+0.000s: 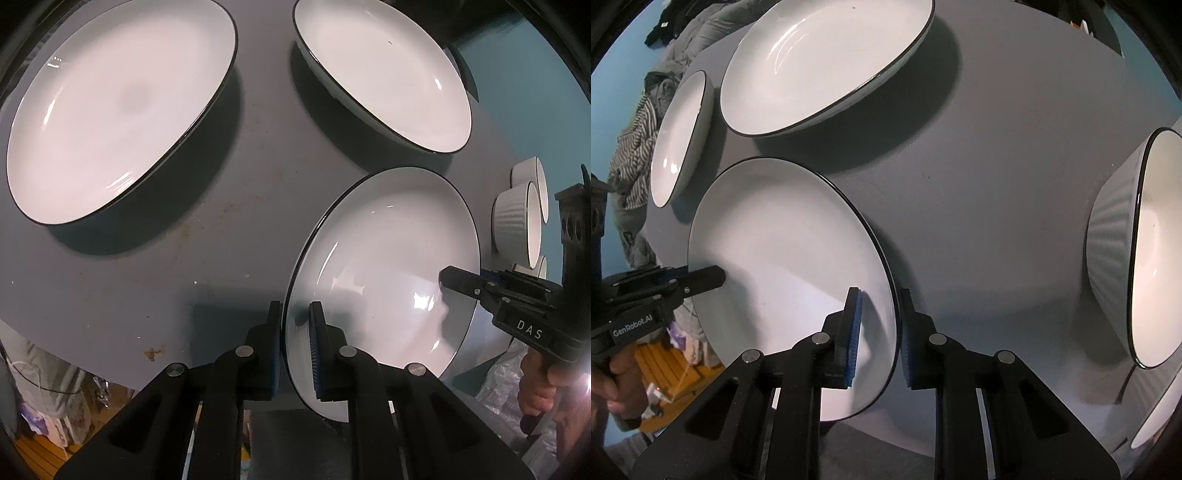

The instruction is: Organize plates and bowls

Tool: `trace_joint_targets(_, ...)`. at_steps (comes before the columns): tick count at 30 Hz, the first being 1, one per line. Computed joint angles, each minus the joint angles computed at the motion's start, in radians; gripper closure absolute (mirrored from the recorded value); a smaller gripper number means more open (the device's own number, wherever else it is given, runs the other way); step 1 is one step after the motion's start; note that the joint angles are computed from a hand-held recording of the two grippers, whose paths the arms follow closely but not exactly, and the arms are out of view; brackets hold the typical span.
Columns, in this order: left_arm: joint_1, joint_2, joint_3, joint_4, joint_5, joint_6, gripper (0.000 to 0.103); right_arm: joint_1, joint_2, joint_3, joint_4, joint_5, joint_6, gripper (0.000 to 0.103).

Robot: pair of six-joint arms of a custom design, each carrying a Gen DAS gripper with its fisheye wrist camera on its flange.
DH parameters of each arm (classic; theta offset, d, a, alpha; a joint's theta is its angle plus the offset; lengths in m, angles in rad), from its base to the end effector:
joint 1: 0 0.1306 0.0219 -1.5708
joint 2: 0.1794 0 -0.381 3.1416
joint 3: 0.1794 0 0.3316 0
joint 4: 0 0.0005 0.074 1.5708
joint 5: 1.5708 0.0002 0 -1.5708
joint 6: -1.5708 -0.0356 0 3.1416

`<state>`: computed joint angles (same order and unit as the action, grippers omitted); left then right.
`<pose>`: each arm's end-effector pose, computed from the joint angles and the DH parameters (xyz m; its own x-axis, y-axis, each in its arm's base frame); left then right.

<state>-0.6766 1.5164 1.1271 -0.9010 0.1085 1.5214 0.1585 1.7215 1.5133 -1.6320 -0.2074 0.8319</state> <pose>0.3141 -0.2578 0.2776 -0.6821 -0.7257 0.0903 -0.7164 0.6383 -0.2816 0.4341 0.0763 0.3176 -0.5669 -0.8232 0.0325 -0.7712 0.5442 0.3304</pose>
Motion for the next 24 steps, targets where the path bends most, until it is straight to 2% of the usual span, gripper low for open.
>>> trace_joint_targets(6,0.006,-0.024,-0.032,0.025,0.004,0.008,0.090,-0.003,0.036,0.041,-0.027,-0.003,-0.017,0.085)
trace_joint_targets(13,0.013,-0.081,-0.117,0.110,0.017,0.043,0.090,-0.015,0.050,0.057,-0.034,-0.008,0.001,0.086)
trace_joint_targets(18,0.030,-0.113,-0.152,0.120,0.036,0.037,0.090,-0.014,0.042,0.055,-0.039,-0.004,0.001,0.087)
trace_joint_targets(21,0.033,-0.127,-0.166,0.145,0.037,0.070,0.090,-0.013,0.048,0.063,-0.046,-0.001,-0.018,0.086)
trace_joint_targets(24,0.039,-0.133,-0.156,0.124,0.030,0.055,0.090,-0.013,0.053,0.077,-0.052,-0.004,-0.021,0.086)
